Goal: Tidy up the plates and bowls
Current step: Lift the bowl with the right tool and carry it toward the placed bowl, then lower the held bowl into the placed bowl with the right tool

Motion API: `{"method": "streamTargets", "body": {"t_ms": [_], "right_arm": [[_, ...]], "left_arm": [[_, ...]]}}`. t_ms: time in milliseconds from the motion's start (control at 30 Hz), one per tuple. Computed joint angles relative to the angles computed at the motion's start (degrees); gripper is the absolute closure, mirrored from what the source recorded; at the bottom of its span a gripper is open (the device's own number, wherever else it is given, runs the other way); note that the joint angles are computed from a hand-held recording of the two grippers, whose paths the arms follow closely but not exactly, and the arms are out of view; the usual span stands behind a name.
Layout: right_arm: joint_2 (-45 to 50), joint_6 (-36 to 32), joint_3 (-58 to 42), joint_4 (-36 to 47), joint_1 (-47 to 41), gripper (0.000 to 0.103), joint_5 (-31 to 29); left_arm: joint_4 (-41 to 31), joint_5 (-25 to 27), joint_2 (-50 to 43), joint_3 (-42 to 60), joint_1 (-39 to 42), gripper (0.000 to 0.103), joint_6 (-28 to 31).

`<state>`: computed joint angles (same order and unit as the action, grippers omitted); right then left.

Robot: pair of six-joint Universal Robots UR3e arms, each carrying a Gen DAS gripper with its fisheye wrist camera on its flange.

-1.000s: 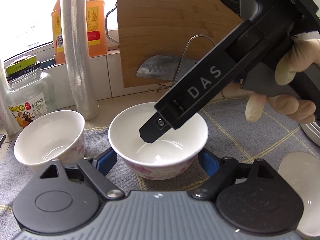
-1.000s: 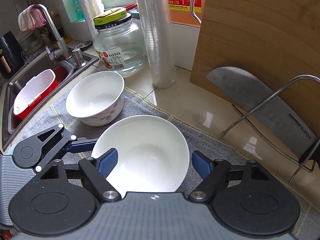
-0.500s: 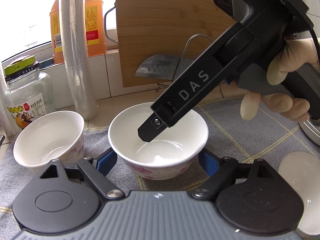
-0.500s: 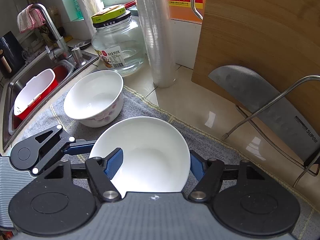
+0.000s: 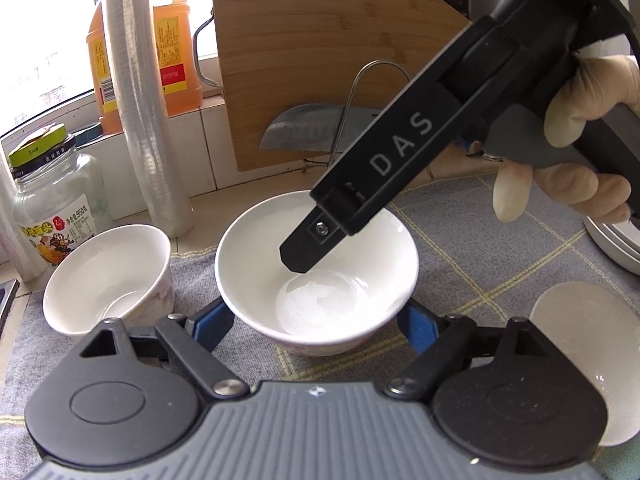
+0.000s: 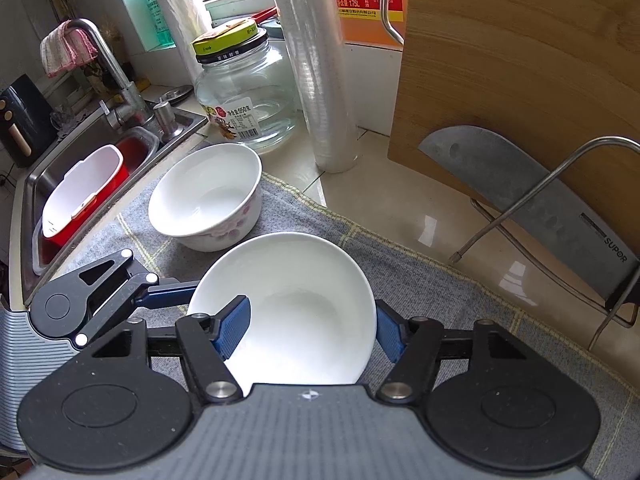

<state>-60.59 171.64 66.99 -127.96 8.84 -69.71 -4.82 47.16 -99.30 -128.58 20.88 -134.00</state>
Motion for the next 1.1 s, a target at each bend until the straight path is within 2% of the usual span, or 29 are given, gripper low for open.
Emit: {"method": "streamTargets", "body": {"t_ms": [300,633,933,1100], "right_arm": [[-9.0,0.5,8.1,-0.2,0.3,0.031,0.3],[-22.8,2.6,21.8,-2.3,-0.1,0.031,-0.9],[-33.7,4.4,32.0,-2.2,-1.6,0.031,-2.3],[-39.4,6.0,37.1,-1.4,-2.7,0.031,-3.2]], "left_arm": [[-16.1,-2.6,13.4,-3.0,3.5,0.015,7.5],[-41.1,-6.6,33.0,-5.9,8.6,0.015,19.9],[-59.5,-8.6,44.4,-6.2,10.5,0.015,28.3],[-66.1,-9.0,48.3,-6.6,10.5,0.015,30.8]]}}
